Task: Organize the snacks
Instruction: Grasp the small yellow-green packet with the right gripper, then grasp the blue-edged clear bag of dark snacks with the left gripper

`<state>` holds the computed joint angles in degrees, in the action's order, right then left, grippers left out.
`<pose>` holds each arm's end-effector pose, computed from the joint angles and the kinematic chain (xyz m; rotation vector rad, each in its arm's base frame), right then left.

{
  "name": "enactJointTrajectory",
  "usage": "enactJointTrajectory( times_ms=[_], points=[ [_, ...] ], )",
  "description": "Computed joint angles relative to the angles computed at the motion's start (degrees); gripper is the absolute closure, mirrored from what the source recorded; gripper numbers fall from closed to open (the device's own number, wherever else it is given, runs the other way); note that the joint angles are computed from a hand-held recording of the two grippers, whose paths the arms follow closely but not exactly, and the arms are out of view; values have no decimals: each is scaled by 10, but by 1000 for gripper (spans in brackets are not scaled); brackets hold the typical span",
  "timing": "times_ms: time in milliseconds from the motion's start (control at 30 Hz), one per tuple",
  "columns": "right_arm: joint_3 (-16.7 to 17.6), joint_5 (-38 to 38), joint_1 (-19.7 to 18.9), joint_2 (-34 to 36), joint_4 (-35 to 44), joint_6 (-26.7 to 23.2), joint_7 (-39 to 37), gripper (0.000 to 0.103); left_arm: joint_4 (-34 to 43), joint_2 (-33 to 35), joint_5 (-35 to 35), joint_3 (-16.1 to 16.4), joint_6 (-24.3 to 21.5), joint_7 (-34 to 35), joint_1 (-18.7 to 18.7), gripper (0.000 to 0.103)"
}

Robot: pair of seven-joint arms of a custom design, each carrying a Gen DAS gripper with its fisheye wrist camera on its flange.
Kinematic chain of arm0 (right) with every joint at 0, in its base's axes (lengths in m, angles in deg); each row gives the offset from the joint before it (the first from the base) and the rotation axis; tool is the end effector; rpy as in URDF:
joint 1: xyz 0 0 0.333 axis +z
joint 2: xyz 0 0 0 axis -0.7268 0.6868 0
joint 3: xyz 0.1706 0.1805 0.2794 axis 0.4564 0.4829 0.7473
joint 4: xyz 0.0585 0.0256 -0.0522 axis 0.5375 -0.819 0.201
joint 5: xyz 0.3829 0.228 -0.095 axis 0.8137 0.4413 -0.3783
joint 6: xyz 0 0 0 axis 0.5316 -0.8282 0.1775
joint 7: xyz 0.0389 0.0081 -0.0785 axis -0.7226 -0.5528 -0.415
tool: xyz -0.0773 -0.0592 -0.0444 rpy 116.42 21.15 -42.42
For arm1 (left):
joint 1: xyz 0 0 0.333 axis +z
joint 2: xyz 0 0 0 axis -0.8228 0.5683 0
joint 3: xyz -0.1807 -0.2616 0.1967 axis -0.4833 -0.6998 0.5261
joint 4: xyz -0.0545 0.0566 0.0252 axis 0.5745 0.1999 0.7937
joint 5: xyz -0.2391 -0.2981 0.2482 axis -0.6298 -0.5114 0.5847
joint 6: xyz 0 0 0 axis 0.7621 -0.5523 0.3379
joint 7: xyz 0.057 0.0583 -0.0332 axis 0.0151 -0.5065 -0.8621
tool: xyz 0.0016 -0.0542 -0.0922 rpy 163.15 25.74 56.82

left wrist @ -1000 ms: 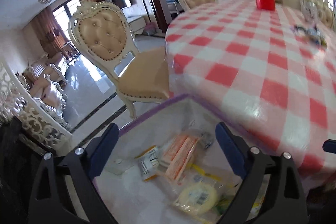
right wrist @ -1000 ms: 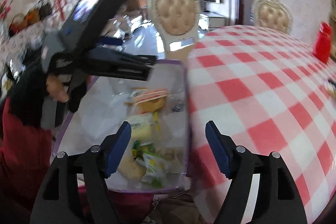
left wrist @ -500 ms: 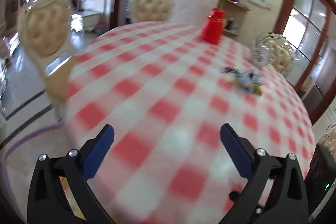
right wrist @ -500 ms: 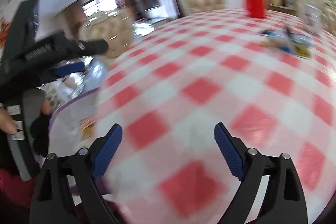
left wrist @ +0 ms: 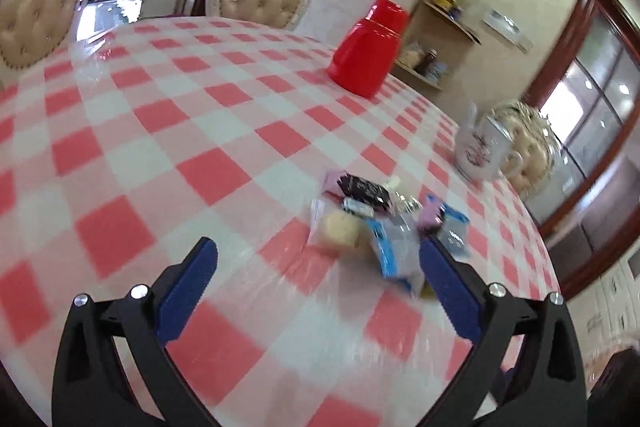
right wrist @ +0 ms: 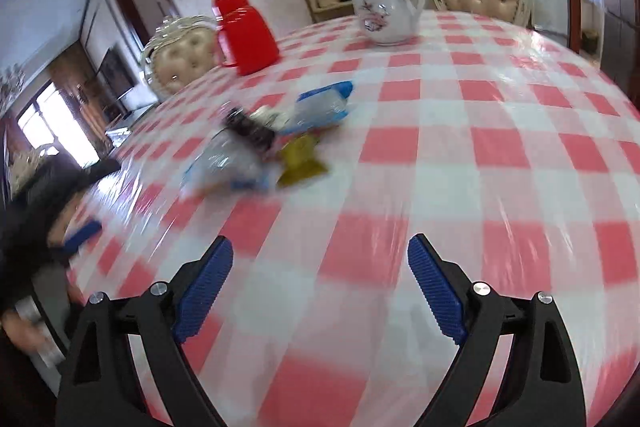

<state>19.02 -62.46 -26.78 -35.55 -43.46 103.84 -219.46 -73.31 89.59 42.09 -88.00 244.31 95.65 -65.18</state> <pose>0.6140 0.2627 0.4673 -1.0710 2.1463 -0.6812 0.7632 -0.3332 0.4806 -1.7762 1.9798 -1.3002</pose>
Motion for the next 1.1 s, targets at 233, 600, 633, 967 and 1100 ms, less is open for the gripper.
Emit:
enactJointTrajectory(
  times_ms=[233, 600, 633, 967, 1100],
  points=[
    [-15, 116, -16, 109, 124, -15, -222, 32, 27, 34, -6, -30, -1, 65, 25, 2],
    [-60, 225, 24, 169, 206, -85, -366, 63, 27, 30, -8, -33, -37, 100, 20, 2],
    [-65, 220, 29, 164, 198, -82, -356, 64, 31, 32, -7, -34, -51, 111, 21, 2],
    [-78, 20, 40, 9, 15, 29, -54, 73, 23, 28, 18, -20, -38, 200, -14, 2],
    [-55, -11, 15, -3, 6, 34, -21, 73, 113, 76, 100, 39, -77, 207, -86, 2]
  ],
)
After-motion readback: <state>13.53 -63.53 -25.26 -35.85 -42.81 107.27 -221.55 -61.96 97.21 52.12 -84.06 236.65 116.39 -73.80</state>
